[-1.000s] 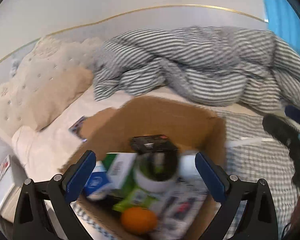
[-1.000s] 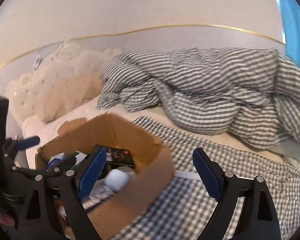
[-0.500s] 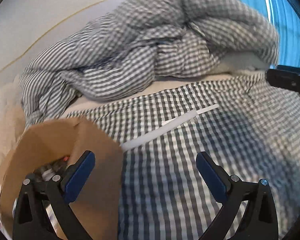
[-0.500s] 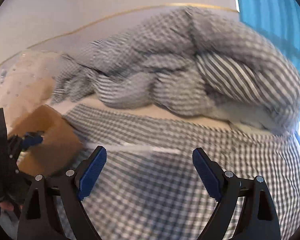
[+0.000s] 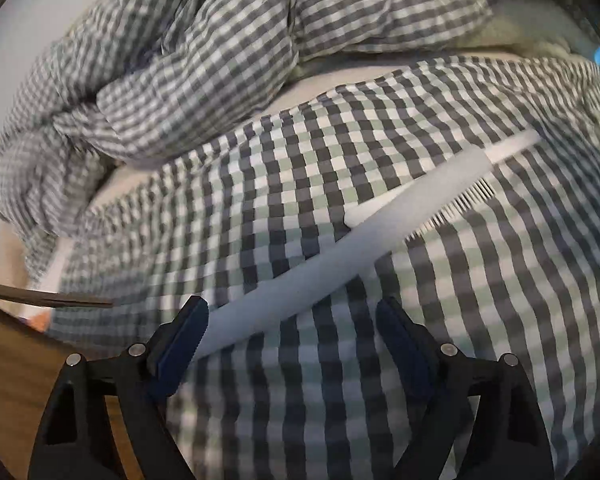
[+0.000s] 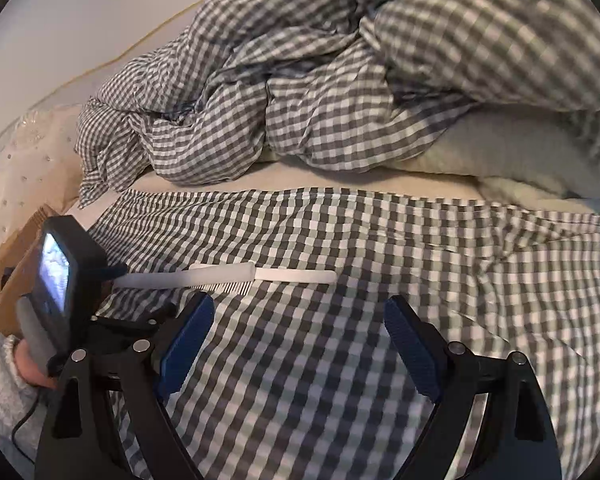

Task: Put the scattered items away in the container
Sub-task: 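Move both open tools back toward the white comb on the sheet, then grasp the white comb with the right tool while the left tool grasps the white curved plastic piece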

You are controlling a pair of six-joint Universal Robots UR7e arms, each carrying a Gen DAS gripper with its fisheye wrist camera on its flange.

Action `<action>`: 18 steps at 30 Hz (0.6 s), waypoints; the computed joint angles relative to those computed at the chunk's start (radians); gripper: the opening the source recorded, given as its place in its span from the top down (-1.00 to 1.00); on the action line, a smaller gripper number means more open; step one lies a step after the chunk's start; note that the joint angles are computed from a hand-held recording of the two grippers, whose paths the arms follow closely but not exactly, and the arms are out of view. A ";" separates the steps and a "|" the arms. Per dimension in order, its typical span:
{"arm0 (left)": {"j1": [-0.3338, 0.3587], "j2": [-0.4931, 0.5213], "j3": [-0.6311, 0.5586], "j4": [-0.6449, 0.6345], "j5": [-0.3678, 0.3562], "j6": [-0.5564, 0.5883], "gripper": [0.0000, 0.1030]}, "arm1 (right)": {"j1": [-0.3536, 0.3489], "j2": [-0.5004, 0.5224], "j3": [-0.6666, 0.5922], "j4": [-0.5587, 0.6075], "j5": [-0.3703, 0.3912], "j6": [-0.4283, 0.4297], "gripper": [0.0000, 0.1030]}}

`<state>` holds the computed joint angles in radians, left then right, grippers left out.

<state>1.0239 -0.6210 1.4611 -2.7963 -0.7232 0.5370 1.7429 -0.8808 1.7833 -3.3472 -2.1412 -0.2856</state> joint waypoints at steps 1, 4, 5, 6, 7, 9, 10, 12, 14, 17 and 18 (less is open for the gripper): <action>0.004 -0.003 -0.009 0.029 -0.013 -0.026 -0.68 | -0.004 0.006 -0.011 0.010 0.003 -0.008 -0.70; 0.001 -0.022 -0.011 0.107 -0.050 -0.080 0.45 | -0.009 0.036 -0.060 0.034 -0.015 -0.048 -0.66; -0.011 -0.014 -0.003 0.085 -0.001 -0.072 0.72 | -0.007 0.051 -0.076 0.026 -0.035 -0.075 -0.59; -0.021 -0.013 0.007 0.068 0.031 -0.063 0.88 | -0.006 0.058 -0.086 0.026 -0.045 -0.091 -0.31; -0.028 -0.021 0.022 0.058 0.037 -0.066 0.88 | -0.008 0.061 -0.098 0.051 -0.047 -0.094 -0.01; -0.040 -0.053 0.053 0.060 0.022 -0.093 0.91 | -0.015 0.065 -0.115 0.094 -0.038 -0.090 0.13; -0.044 -0.079 0.068 0.083 -0.003 -0.120 0.91 | -0.018 0.069 -0.124 0.111 -0.037 -0.094 0.14; -0.053 -0.130 0.095 0.126 -0.055 -0.174 0.91 | -0.020 0.082 -0.144 0.143 -0.041 -0.124 0.16; -0.068 -0.174 0.129 0.140 -0.077 -0.204 0.91 | -0.020 0.097 -0.163 0.162 -0.047 -0.160 0.16; -0.085 -0.208 0.158 0.119 -0.088 -0.187 0.91 | -0.017 0.134 -0.216 0.194 -0.073 -0.218 0.16; -0.086 -0.213 0.157 0.127 -0.089 -0.192 0.92 | -0.017 0.145 -0.235 0.209 -0.081 -0.233 0.16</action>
